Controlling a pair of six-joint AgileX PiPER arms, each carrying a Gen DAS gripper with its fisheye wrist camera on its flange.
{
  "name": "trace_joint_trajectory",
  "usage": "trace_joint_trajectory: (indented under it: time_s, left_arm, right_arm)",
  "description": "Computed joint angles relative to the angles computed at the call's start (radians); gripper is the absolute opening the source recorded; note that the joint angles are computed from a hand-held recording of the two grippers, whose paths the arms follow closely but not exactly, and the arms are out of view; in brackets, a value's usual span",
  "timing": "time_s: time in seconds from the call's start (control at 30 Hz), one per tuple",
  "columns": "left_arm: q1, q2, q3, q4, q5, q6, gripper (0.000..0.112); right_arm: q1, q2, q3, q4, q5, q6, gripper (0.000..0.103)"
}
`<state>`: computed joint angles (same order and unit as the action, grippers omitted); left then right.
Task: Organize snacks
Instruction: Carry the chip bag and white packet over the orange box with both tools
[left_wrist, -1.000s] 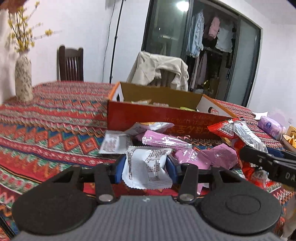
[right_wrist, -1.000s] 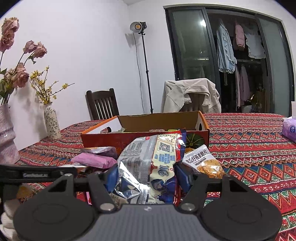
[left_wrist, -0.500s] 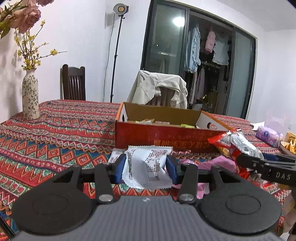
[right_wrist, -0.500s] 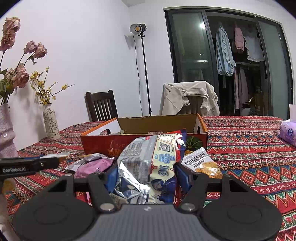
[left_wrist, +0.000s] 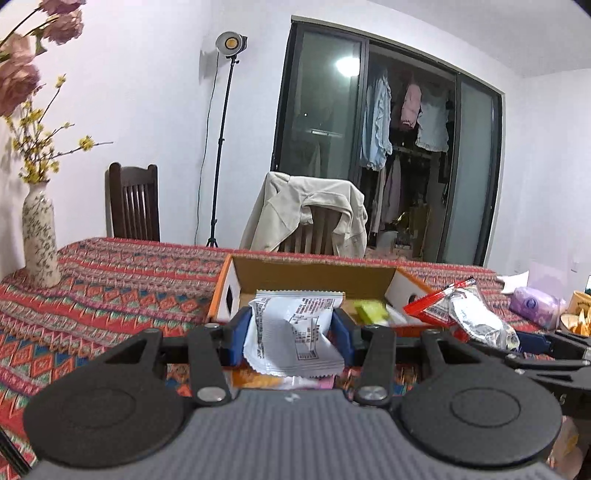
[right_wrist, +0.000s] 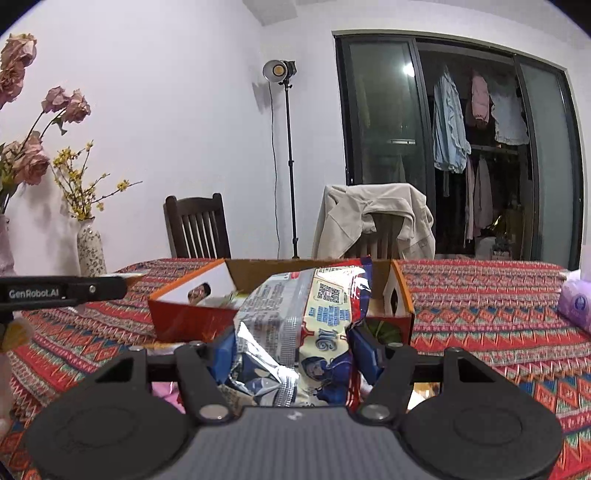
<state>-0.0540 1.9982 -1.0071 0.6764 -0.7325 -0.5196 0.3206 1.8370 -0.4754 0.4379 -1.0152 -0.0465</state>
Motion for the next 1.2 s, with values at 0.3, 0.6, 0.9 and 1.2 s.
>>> trace_joint_trajectory:
  time_s: [0.3, 0.6, 0.9, 1.2]
  left_arm:
    - [-0.086, 0.043, -0.186, -0.043, 0.120, -0.013, 0.048]
    - [-0.150, 0.170, -0.466, -0.055, 0.308, -0.083, 0.048]
    - [-0.186, 0.358, -0.788, 0.054, 0.503, -0.264, 0.048]
    - [-0.163, 0.484, -0.963, 0.553, 0.547, -0.750, 0.049]
  right_arm:
    - [-0.092, 0.012, -0.149, -0.031, 0.091, -0.075, 0.064]
    - [-0.193, 0.073, -0.410, -0.065, 0.316, -0.115, 0.064]
    - [-0.242, 0.235, -0.693, 0.021, 0.482, -0.175, 0.064]
    - [-0.291, 0.332, -0.787, -0.096, 0.566, -0.059, 0.064]
